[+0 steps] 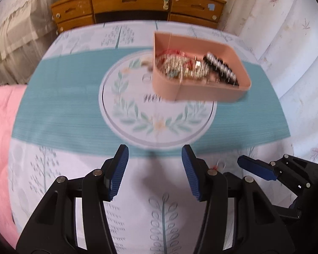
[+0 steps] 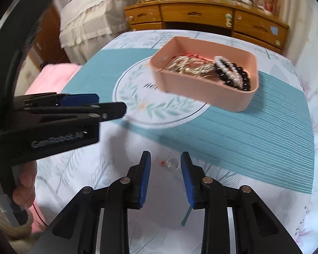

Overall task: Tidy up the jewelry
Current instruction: 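Withdraw both grippers from the pink box, then grasp the small red earring with the right gripper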

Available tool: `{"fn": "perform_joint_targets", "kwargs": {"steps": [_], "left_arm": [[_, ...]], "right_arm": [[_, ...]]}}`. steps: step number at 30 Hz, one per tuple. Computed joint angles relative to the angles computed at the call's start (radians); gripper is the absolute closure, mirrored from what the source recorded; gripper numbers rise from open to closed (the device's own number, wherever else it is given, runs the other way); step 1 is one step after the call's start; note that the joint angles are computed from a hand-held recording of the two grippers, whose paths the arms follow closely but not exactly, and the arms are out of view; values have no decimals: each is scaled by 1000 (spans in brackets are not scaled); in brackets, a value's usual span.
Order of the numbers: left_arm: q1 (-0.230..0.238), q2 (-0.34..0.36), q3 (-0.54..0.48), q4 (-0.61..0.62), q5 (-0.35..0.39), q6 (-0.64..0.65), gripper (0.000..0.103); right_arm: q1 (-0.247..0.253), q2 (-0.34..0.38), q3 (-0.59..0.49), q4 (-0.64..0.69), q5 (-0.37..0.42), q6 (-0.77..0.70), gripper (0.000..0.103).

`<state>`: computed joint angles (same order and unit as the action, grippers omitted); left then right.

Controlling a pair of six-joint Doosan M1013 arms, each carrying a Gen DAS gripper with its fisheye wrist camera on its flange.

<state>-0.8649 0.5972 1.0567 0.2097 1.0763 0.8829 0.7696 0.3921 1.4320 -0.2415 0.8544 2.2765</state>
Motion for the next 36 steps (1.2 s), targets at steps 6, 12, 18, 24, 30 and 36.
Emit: {"fn": "perform_joint_targets", "kwargs": {"steps": [6,12,18,24,30,36], "left_arm": [[-16,-12,61,15,-7,-30,54],[-23,-15,86,30,-21,-37,54],[-19,-16,95,39,-36,-52,54],[-14,-17,99,35,-50,-53,54],[-13,-20,103,28,-56,-60,54],[-13,-27,106,26,-62,-62,54]], "right_arm": [[14,6,26,-15,-22,24,78],[11,13,36,-33,-42,66,78],[11,23,22,-81,-50,94,78],[15,43,5,-100,-29,89,87],[27,54,-5,-162,3,106,95],[29,39,5,-162,-27,101,96]]}}
